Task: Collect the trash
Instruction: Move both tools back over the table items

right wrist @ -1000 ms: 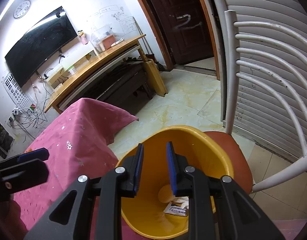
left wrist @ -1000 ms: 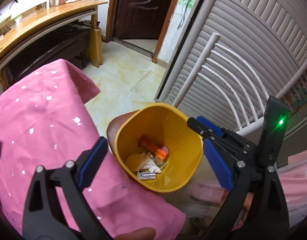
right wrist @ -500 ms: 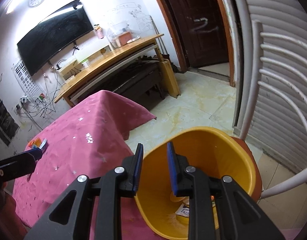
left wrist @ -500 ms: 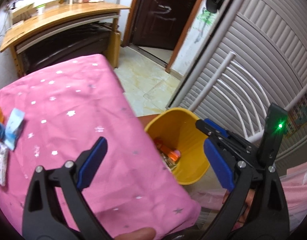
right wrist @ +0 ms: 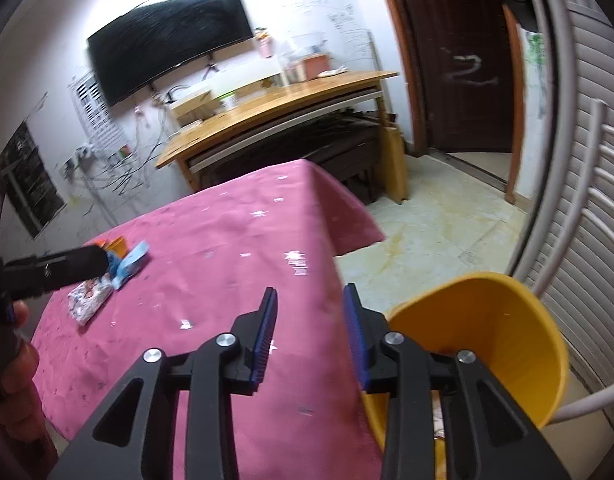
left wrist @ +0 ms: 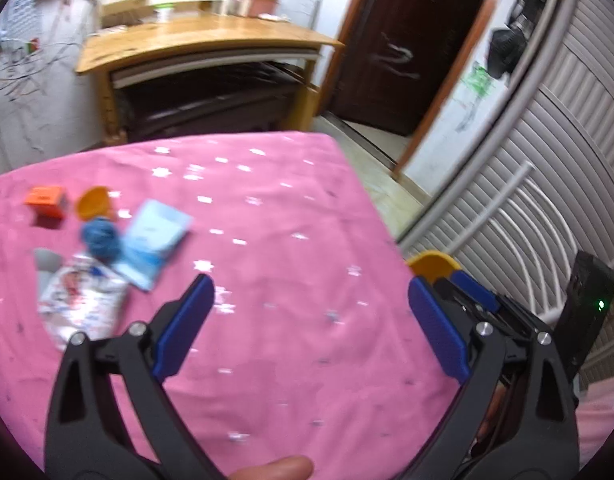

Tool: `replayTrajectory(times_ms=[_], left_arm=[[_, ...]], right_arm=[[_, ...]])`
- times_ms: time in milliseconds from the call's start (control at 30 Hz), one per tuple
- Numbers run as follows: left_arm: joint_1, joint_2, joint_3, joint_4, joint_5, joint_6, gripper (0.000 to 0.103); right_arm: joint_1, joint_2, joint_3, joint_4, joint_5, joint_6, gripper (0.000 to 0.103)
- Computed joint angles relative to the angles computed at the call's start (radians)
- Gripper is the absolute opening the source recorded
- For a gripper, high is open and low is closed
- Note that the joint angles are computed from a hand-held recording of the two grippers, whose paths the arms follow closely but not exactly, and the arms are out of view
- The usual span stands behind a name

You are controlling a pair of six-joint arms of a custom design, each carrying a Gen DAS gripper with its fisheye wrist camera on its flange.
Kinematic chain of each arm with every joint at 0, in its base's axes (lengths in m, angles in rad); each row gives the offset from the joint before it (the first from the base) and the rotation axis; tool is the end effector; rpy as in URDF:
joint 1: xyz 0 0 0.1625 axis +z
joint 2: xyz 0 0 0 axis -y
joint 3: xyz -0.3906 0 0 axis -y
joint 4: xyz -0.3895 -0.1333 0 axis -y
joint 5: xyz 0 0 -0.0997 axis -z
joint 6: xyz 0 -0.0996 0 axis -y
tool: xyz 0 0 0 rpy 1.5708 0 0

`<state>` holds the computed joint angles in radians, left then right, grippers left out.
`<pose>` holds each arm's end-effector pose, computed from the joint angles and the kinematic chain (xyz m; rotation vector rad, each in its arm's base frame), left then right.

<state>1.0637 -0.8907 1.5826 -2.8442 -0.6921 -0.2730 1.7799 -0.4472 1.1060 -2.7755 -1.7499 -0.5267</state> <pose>-0.1388 -0.6822 0.2193 -0.0533 2.3491 -1.0598 0.2783 -0.7549 0.0610 0.9382 -2.6292 0.7318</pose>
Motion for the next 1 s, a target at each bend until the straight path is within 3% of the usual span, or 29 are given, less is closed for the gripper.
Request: replayTrajectory(times_ms=[233, 533, 833, 1000], left_arm=[[0.014, -0.081, 0.089, -0.061, 0.139, -0.011, 0.095], [0.072, -0.202, 0.173, -0.02, 0.178, -0.078, 0.095], [0.115, -0.241, 0.165, 0.129, 0.262, -0.178, 0.094], [0.137, -0.232, 0.128, 0.23, 0.266, -0.24, 0.079]], right_arm=[[0.052, 0.067, -0.072, 0.076, 0.012, -0.038, 0.046], [0.108, 0.163, -0.199, 0.173, -0.003, -0.063, 0.054], [0.144, 0.237, -0.305, 0.251, -0.021, -0.078, 0.061], [0.16, 0.275, -0.364, 0.29, -0.029, -0.092, 0.062]])
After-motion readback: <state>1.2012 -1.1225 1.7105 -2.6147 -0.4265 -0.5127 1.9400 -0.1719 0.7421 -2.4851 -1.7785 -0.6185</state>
